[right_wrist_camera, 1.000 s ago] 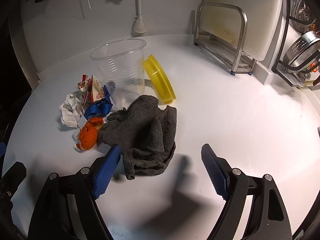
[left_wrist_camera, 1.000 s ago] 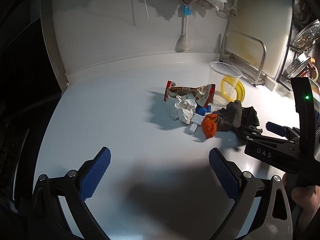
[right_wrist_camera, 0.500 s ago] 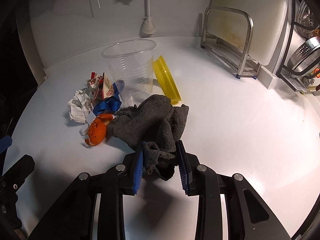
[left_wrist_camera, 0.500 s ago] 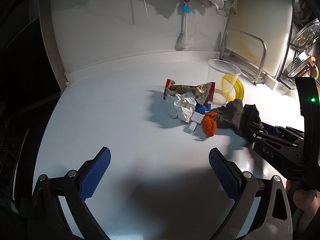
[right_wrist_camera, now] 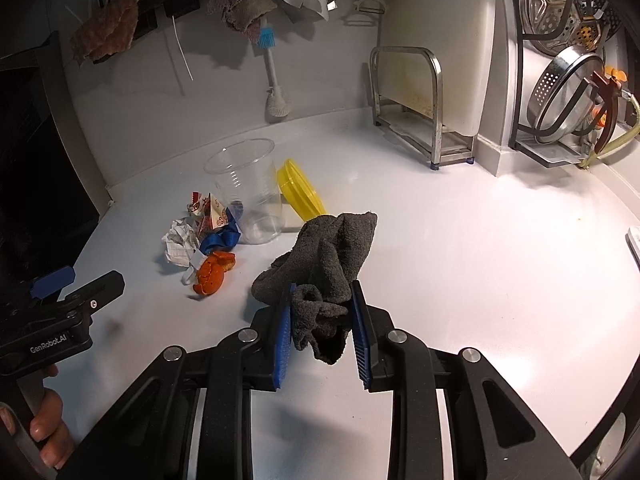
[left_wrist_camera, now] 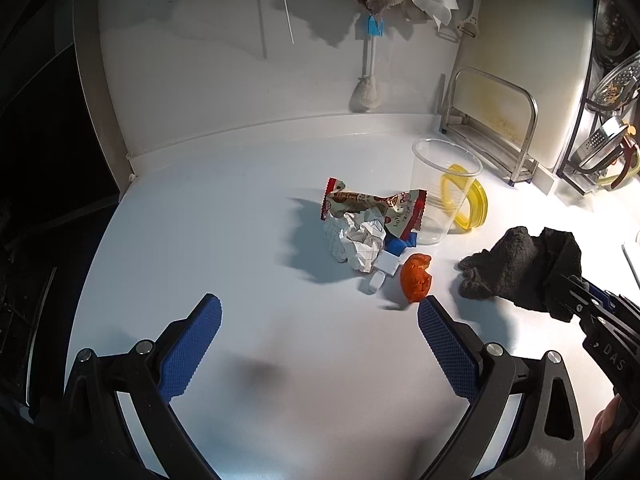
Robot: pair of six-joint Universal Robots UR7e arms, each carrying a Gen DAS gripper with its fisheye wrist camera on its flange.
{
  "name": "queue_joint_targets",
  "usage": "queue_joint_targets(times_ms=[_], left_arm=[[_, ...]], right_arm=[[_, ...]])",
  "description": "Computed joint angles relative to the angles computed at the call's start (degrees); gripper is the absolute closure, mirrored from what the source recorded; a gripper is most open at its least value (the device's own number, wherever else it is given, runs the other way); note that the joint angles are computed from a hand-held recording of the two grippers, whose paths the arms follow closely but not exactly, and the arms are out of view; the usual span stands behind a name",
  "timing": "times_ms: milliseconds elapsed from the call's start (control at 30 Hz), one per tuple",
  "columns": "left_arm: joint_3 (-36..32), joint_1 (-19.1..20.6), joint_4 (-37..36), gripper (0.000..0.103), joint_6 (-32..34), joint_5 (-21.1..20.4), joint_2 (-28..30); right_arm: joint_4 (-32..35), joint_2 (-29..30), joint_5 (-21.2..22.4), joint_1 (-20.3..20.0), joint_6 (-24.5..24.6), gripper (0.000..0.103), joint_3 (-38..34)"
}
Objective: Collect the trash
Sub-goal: 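Grasp the dark grey cloth with the right tool while the left tool grasps the snack wrapper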
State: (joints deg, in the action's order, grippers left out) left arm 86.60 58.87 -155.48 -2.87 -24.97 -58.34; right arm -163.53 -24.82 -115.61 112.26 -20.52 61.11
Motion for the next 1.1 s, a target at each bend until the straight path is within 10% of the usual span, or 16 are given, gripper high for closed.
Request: queue_joint_targets(times_ms=[833, 1100], left_arm=[[-22.94, 4.03, 3.75, 0.009, 3.47, -0.86, 16.16], [-23.80, 4.36, 2.44, 0.054, 4.77, -1.99, 16.55]], right_arm=[[-3.36, -4.46, 5.36, -1.71, 2.32, 0.077, 7.74], [-3.17, -3.91, 4.62, -1.74, 2.38, 0.077, 7.26]])
